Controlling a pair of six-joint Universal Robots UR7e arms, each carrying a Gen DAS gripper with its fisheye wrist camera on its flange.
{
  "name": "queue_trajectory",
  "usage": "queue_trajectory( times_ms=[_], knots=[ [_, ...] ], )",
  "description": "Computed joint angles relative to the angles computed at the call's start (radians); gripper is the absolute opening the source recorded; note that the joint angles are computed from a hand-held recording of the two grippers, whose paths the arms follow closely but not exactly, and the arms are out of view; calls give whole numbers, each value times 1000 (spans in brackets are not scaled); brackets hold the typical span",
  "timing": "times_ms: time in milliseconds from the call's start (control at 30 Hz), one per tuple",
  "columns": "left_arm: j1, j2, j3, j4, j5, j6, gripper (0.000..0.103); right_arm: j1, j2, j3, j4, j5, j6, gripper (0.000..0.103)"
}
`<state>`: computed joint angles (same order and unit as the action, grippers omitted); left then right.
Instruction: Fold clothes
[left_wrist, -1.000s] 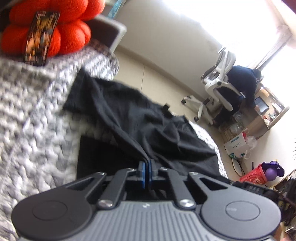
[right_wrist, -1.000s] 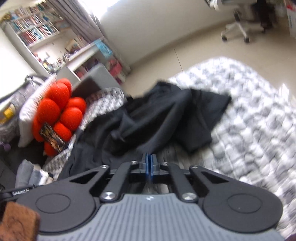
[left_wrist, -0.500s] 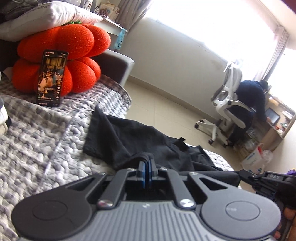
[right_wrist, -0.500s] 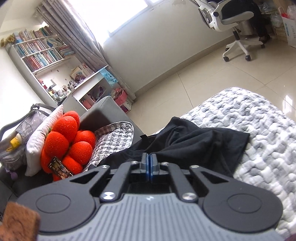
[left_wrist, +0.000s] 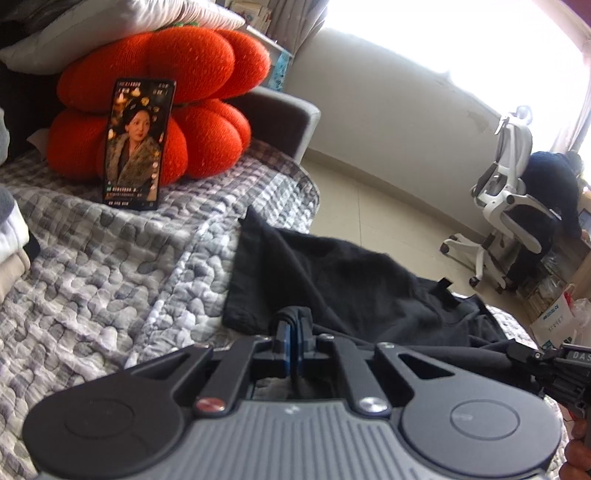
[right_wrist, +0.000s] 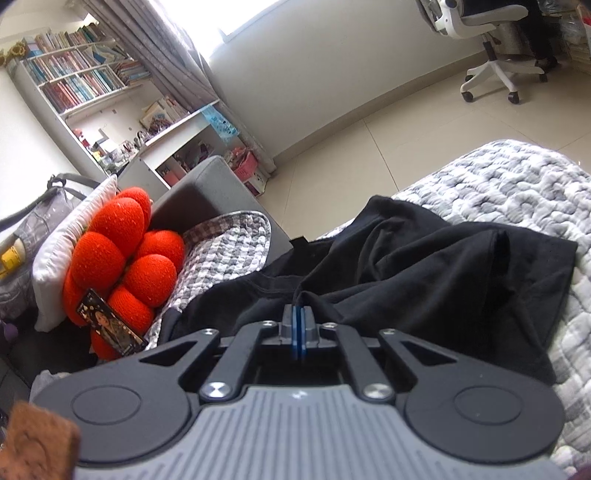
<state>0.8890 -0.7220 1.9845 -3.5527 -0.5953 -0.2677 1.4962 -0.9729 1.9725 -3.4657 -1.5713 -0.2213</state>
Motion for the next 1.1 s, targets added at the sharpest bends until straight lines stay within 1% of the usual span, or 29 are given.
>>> queue_trajectory(
  times_ms=[67, 100, 167, 233, 267, 367, 433, 600, 667, 700, 733, 767, 933, 1033, 1100],
  knots=[
    [15, -2, -4, 32, -12, -29, 3, -2, 4, 0, 5, -7, -7, 7],
    [19, -5, -4, 54, -16, -45, 4, -5, 4, 2, 6, -5, -11, 12],
    [24, -11, -4, 92, -21, -70, 4, -11, 2, 7, 10, 0, -18, 12],
    [21, -17, 0, 103, -16, -72, 8, -16, -7, 16, 15, 7, -19, 12],
    [18, -21, 3, 112, -10, -74, 9, -17, -14, 21, 17, 8, -22, 13],
    [9, -44, 20, 162, 2, -118, 20, -10, -27, 32, 22, -10, -42, 13],
    [5, -64, 34, 203, 2, -156, 36, -6, -38, 42, 31, -25, -63, 14],
    [-11, -121, 75, 306, -11, -255, 47, -1, -68, 71, 73, -40, -105, 15],
    [-23, -141, 96, 331, -17, -278, 50, 2, -76, 81, 89, -42, -117, 20],
    [-30, -150, 106, 337, -22, -282, 53, 3, -81, 87, 96, -43, -123, 32],
    [-37, -155, 115, 338, -29, -279, 54, 4, -85, 93, 102, -42, -130, 43],
    [-44, -162, 125, 333, -43, -270, 55, 6, -89, 100, 106, -38, -139, 44],
    [-62, -188, 161, 310, -163, -231, 58, 19, -105, 120, 164, -46, -163, 45],
    [-83, -190, 171, 314, -195, -227, 58, 29, -108, 126, 191, -66, -163, 45],
    [-107, -183, 174, 319, -184, -223, 58, 36, -110, 132, 197, -81, -164, 45]
  ],
)
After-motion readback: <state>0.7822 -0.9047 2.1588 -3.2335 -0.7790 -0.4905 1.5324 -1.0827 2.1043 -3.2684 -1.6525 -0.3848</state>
